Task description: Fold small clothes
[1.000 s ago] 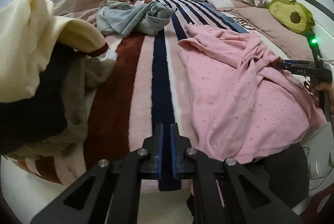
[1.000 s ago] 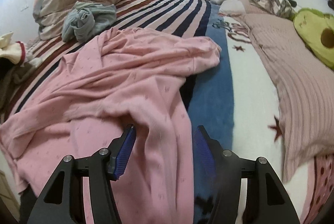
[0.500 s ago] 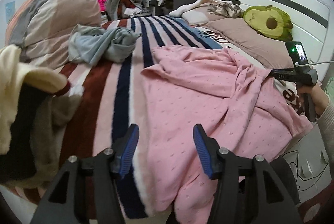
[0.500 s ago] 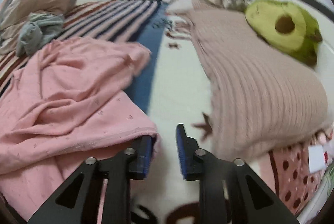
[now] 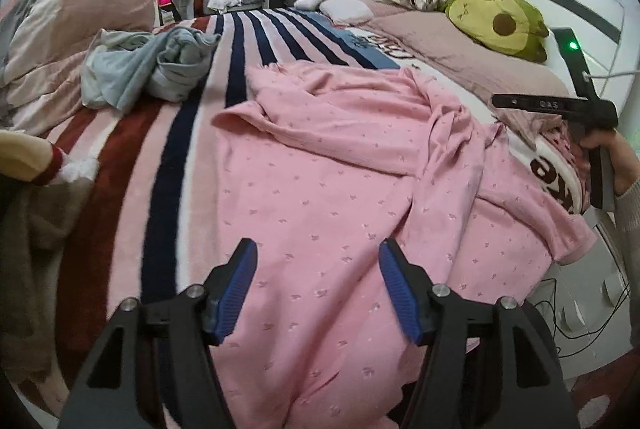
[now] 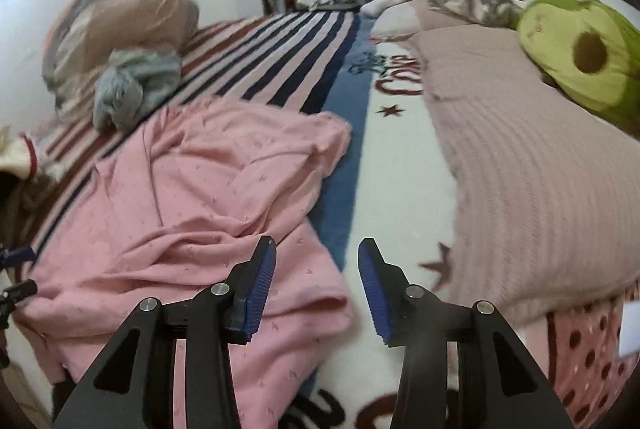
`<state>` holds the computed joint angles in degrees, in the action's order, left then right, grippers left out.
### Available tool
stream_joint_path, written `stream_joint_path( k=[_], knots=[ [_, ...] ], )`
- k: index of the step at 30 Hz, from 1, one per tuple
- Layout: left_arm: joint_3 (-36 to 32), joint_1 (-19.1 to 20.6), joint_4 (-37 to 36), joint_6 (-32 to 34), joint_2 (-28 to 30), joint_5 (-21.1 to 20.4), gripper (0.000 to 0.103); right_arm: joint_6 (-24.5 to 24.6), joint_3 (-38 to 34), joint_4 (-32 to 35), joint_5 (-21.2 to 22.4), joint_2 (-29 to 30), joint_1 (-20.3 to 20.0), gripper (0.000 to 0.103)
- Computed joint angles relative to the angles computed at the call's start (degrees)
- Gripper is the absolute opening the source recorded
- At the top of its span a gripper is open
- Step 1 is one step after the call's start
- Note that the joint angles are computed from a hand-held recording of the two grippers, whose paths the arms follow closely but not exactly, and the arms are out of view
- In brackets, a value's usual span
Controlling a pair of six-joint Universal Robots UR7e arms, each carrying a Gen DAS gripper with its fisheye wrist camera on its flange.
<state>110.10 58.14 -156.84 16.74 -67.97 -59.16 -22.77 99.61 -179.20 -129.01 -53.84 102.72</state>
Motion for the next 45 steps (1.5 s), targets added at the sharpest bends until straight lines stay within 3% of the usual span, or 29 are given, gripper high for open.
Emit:
stream_joint_path(
  k=[3,5,8,11,14,20,22,25,27,34,36,37,40,43,45],
  knots=[
    [0.03,0.21,0.63,-0.18,0.14,0.16,0.059,0.89,0.24,2.44,4.17,0.52,-0.6,0.038],
    [-0.06,0.47,1.85,-0.7,0.17,1.09,0.048,2.26,0.55,3.58,6.55,0.73,-1.02,0.038],
    [0.64,0.71,5.64,0.7,-1.33,-1.69,0.046,3.21,1.43,3.8,7.67,0.92,-1.24,0.038],
    [3.31,-0.44,6.41,3.03,-2.77,-1.94,0.046,4.12,2.86,3.73,8.37,0.14,-1.29,0.038],
    [5.54,-1.42,5.62,1.53,-2.81,-0.52,0.036,4.86,3.93,3.85,8.27,-0.35,-1.11,0.038],
    [8.42,-3.2,1.2,2.36,-4.18,1.11,0.034,5.42,4.93,4.08,7.83,-1.24,-0.45,0.038],
    [8.49,-3.08,0.56,3.7,-5.24,-0.9,0.034,5.54,5.09,3.93,7.74,-1.45,-0.23,0.038],
    [7.55,-2.67,3.86,3.49,-5.3,-0.72,0.017,5.74,5.22,3.61,7.86,-1.62,0.01,0.038],
    [7.24,-2.43,5.52,3.91,-4.44,1.82,0.017,5.78,5.17,3.52,7.92,-1.55,0.2,0.038],
    [7.87,-2.25,5.25,4.5,-3.31,2.13,0.024,5.73,5.28,3.63,8.05,-1.21,0.64,0.038],
    [8.51,-2.74,3.98,5.04,-2.95,2.86,0.017,5.9,5.28,3.62,8.15,-1.21,0.63,0.038],
    [8.81,-3.08,4.03,5.34,-3.0,2.68,0.006,6.01,5.31,3.54,8.2,-1.2,0.64,0.038],
    [10.06,-4.15,1.48,6.8,-3.47,4.5,0.004,6.35,5.41,3.35,8.37,-1.32,0.64,0.038],
    [8.72,-3.53,0.29,4.05,-5.31,3.0,0.003,6.48,5.56,2.99,8.2,-1.54,0.86,0.038],
    [7.87,-3.51,-1.03,3.8,-6.2,4.7,0.003,6.53,5.84,2.84,8.16,-1.84,0.96,0.038]
  ],
)
